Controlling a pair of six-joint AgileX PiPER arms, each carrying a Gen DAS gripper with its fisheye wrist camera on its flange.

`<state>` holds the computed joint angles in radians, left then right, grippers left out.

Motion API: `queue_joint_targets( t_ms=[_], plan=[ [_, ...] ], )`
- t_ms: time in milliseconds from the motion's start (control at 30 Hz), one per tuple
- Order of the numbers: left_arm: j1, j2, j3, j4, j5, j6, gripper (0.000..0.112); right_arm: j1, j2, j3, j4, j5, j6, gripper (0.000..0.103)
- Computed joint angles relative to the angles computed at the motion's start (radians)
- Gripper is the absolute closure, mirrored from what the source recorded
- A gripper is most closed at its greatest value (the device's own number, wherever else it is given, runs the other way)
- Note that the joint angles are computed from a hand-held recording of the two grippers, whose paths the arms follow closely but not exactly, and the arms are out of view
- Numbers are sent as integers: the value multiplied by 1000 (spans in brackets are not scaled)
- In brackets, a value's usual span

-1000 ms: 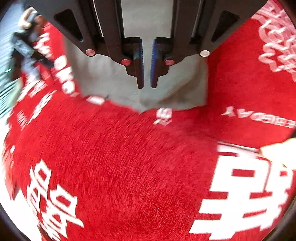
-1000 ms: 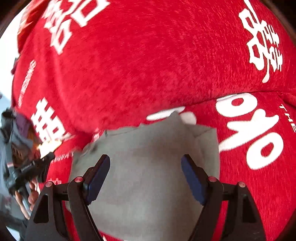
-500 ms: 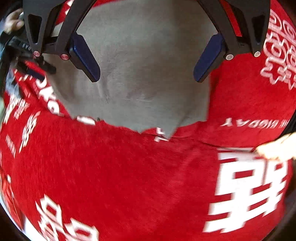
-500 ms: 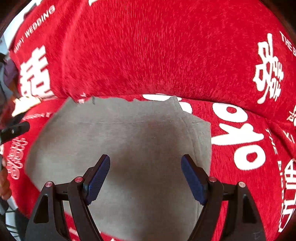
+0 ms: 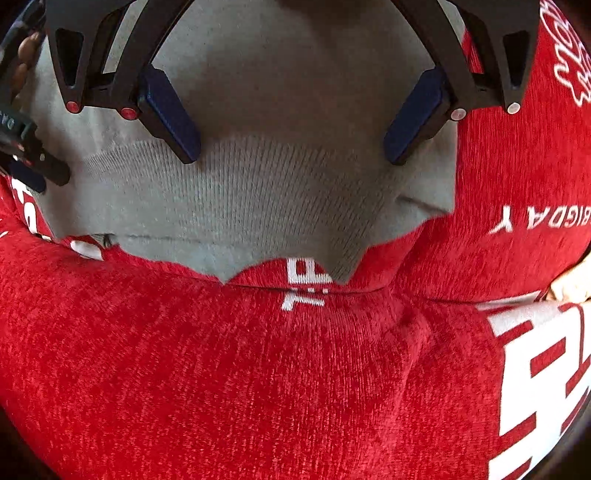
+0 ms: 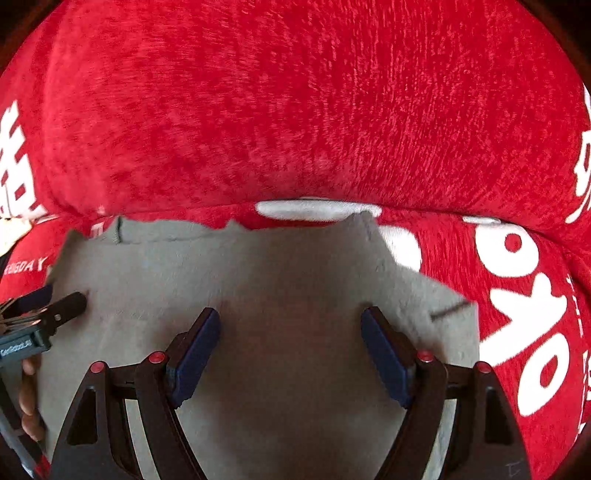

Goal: Fold small clothes

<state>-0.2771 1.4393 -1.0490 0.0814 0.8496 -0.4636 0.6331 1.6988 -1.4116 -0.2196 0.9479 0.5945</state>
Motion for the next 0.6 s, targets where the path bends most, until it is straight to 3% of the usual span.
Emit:
queue_joint_targets(
  t_ms=[200, 300, 367, 500, 600],
  plan=[
    [38, 0, -15, -32, 18, 52, 11, -69, 7, -23, 57, 40, -24, 18],
    [-7, -60, -10, 74, 61, -58, 11, 19, -46, -15, -114, 123, 122, 18],
    [-31, -139, 12, 66, 73, -77, 11, 93, -102, 12, -178, 151, 174, 18],
    [-139, -255, 54, 93, 115, -156, 11, 220, -201, 83, -156, 148, 249, 16],
    [-224, -300, 72, 134, 139, -217, 11, 319, -203, 127, -156, 98, 301, 16]
  ],
)
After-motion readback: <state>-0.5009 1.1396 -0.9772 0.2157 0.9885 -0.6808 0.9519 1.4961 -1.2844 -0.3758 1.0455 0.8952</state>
